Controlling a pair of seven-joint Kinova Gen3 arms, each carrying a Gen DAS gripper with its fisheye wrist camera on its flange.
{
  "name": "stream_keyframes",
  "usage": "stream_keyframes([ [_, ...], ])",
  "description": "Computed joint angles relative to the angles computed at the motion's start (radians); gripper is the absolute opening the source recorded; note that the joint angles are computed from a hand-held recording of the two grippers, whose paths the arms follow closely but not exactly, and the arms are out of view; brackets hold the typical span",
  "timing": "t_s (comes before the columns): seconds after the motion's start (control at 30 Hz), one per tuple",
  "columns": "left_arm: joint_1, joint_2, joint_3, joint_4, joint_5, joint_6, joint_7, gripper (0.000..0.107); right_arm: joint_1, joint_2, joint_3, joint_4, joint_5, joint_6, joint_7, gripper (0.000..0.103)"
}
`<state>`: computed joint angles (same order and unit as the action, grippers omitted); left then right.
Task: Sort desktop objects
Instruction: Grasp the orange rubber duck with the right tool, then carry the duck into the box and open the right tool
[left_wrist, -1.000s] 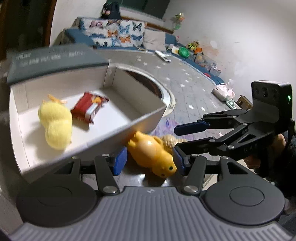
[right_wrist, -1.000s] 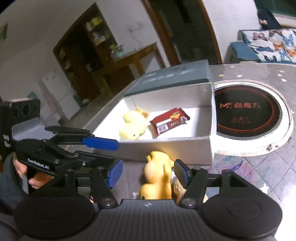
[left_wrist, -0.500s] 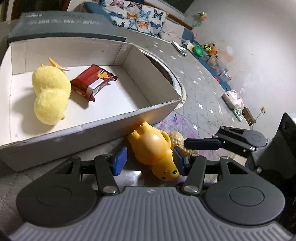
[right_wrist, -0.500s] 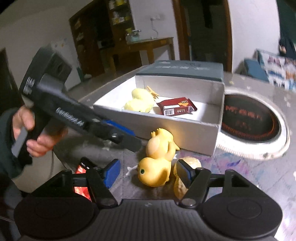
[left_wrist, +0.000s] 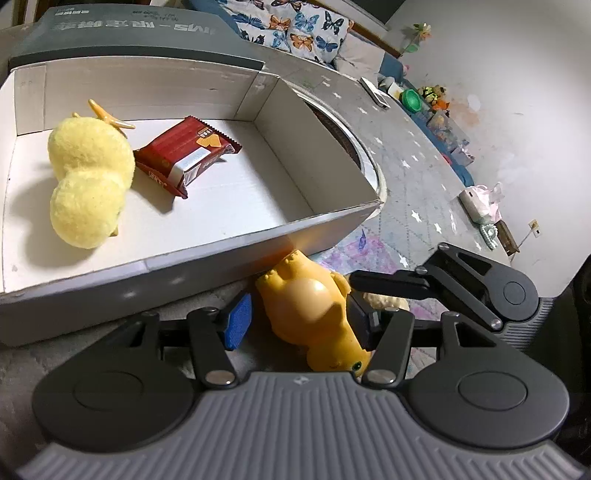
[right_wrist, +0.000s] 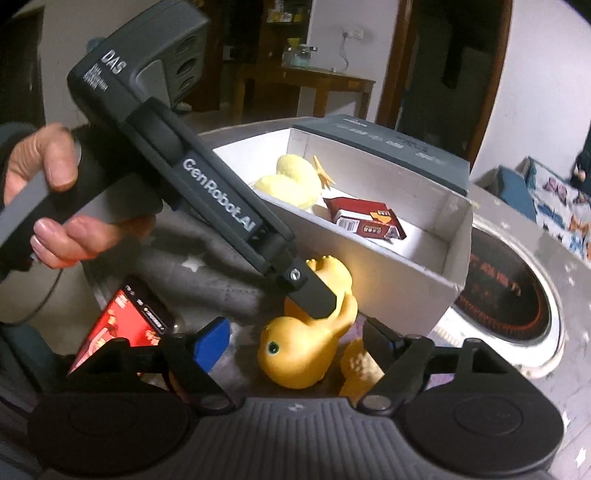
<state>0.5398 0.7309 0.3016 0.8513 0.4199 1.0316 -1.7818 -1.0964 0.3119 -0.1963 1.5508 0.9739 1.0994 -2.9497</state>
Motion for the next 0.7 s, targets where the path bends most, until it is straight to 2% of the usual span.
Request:
stream_keyframes([
  [0.23,0.007,0.015,0.001,-0.021,-0.002,0.008,-0.001,0.057,0.047,0.015,0.006,-0.018,-0.058,-0.052,0.131,0.082],
  [0.4,0.010,0.018,0.003,-0.020,0.001,0.005,-0.010,0.057,0.043,0.034,0.022,-0.040,-0.083,-0.048,0.183,0.080],
  [0.47,0.010,0.014,0.003,-0.011,0.001,-0.003,-0.015,0.057,0.038,0.037,0.027,-0.048,-0.090,-0.038,0.195,0.077],
  [0.57,0.006,0.005,0.006,0.004,0.003,-0.007,-0.027,0.053,0.023,0.045,0.035,-0.065,-0.093,-0.003,0.196,0.067],
  [0.7,-0.005,-0.015,0.017,0.034,0.017,-0.015,-0.046,0.051,0.020,0.033,0.035,-0.065,-0.107,0.002,0.173,0.065],
])
